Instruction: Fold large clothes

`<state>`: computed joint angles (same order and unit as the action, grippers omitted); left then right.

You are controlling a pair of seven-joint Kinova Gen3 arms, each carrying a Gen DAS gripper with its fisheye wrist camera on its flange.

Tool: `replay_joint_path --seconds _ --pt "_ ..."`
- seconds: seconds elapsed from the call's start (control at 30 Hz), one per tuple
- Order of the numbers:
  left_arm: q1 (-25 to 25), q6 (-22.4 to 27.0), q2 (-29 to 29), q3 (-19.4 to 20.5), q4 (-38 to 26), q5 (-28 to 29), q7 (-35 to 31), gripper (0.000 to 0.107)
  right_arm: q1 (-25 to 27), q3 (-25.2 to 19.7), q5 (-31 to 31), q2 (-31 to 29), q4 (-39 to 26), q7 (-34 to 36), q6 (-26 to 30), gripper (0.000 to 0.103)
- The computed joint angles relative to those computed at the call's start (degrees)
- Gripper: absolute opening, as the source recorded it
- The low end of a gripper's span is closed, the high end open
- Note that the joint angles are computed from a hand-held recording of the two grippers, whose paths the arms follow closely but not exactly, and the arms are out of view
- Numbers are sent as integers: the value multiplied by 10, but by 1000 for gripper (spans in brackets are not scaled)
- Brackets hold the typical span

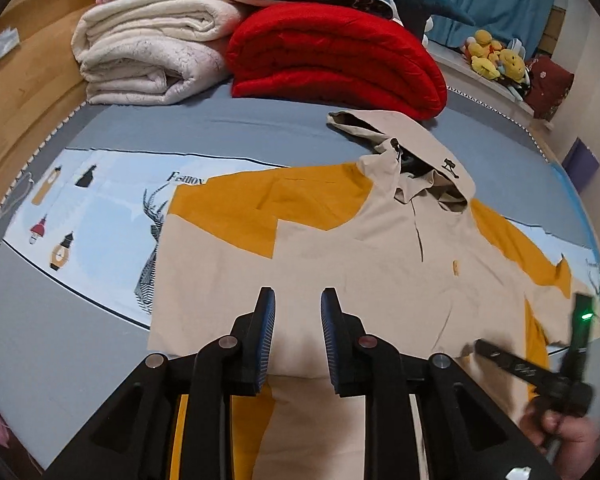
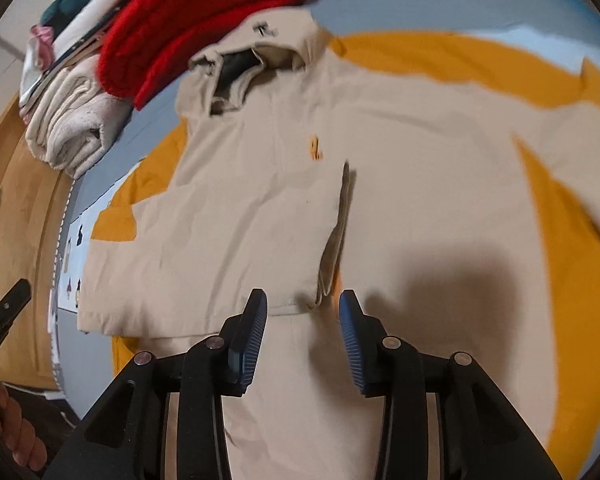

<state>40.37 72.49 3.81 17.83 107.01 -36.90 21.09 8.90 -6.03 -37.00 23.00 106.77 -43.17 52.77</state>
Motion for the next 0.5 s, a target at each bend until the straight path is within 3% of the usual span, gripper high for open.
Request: replay_joint_path --seconds 0.2,0.27,0.3,0.4,0.5 --pt "-19 -2 -29 -1 29 -2 0 21 -32 -10 9 58 -16 -44 -19 39" --pt "-29 6 -38 1 37 1 3 21 -34 -16 11 61 -13 -53 -34 30" --pt "-35 7 -46 1 43 5 7 21 -36 -15 6 54 -5 -52 -48 10" --pt "-57 5 -64 4 59 14 21 21 1 -44 -29 27 8 -7 -63 7" --pt "-75 1 -75 12 66 16 29 21 31 -44 -75 -16 13 39 -62 6"
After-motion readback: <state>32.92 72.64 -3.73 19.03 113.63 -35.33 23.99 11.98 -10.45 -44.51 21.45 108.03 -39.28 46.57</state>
